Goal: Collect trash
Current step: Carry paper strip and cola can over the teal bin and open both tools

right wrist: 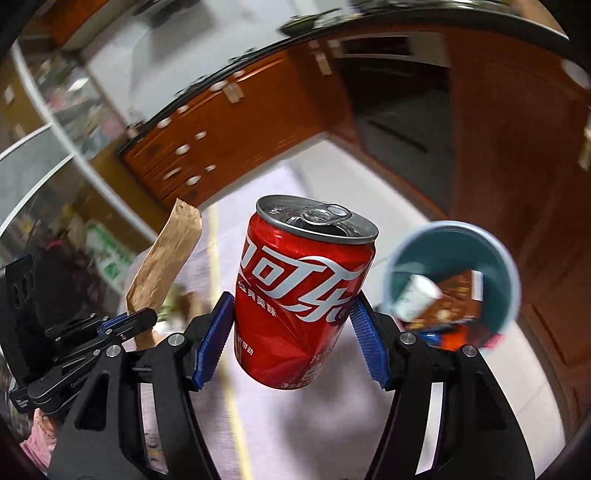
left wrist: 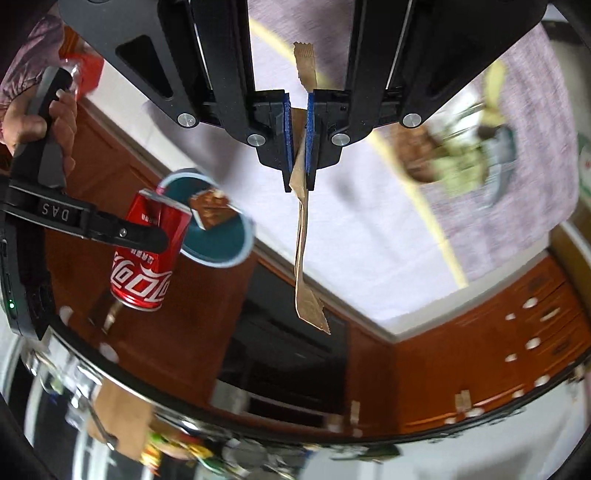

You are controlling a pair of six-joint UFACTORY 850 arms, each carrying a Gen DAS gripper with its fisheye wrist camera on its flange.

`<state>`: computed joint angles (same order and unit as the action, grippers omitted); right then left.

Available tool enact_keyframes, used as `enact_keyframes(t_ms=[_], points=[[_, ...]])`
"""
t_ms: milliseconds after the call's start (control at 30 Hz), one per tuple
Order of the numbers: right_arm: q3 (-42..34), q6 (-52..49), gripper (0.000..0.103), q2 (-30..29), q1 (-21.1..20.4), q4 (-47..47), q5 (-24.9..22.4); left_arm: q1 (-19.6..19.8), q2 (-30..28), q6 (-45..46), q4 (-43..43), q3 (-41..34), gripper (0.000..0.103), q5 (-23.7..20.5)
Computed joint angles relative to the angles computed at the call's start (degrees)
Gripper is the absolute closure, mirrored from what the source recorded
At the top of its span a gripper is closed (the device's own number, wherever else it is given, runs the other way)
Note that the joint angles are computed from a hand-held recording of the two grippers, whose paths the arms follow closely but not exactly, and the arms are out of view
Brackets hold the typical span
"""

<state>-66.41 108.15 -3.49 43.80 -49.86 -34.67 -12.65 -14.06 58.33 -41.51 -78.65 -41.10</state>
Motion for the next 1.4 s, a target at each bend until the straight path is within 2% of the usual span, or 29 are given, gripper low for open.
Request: enact_keyframes(t_ms=[167, 300, 600, 733, 800, 867, 967, 1300, 1333, 1367, 1400], points=[[9.87, 5.29, 0.042, 6.69, -3.04, 0.06, 0.23, -7.19, -3.84, -4.73, 5.33, -2.27, 0.097, 0.30], [16.39, 7.36, 0.042, 9.98, -6.09, 1.95, 2.88, -12.00, -7.99, -8.39, 9.30, -5.37, 0.097, 0.16], [21.54, 6.33, 0.042, 11.81, -10.55, 5.72, 6.76, -19.39, -18.30, -13.24, 13.46, -13.97, 0.096, -2.44], [22.27, 1.98, 0.042, 11.50, -13.10, 9.56, 7.99, -20.86, -21.94, -14.33, 14.18, -16.77, 0.094, -3.19], [22.05, 0.24, 0.042, 11.00, -14.07, 10.74, 8.36, -21.24, -23.66, -14.77, 14.73, -18.39, 0.083, -3.70], [21.88, -1.26, 0.042, 10.37, -14.98, 11.67, 8.83, -21.84, -24.33, -15.91, 16.29, -18.90, 0.043, -2.26], [21.67, -2.50, 0.042, 9.79, -15.86, 12.54, 9.63, -22.30, -23.68, -15.62, 17.51, -17.79, 0.033, 1.01], [19.33, -10.42, 0.040, 6.66, -17.39, 18.10, 12.53, -19.80, -22.84, -15.22, 16.58, -17.54, 0.017, -0.24], [19.11, -12.39, 0.035, 6.41, -17.71, 20.07, 13.10, -19.42, -22.36, -14.75, 16.03, -17.12, 0.013, -0.08], [18.82, -13.79, 0.024, 6.13, -17.93, 21.62, 13.26, -19.23, -21.90, -14.38, 15.47, -16.60, 0.010, 0.18], [18.60, -12.79, 0.021, 6.04, -17.69, 20.94, 12.89, -18.99, -21.61, -14.06, 14.87, -16.38, 0.009, 0.27]])
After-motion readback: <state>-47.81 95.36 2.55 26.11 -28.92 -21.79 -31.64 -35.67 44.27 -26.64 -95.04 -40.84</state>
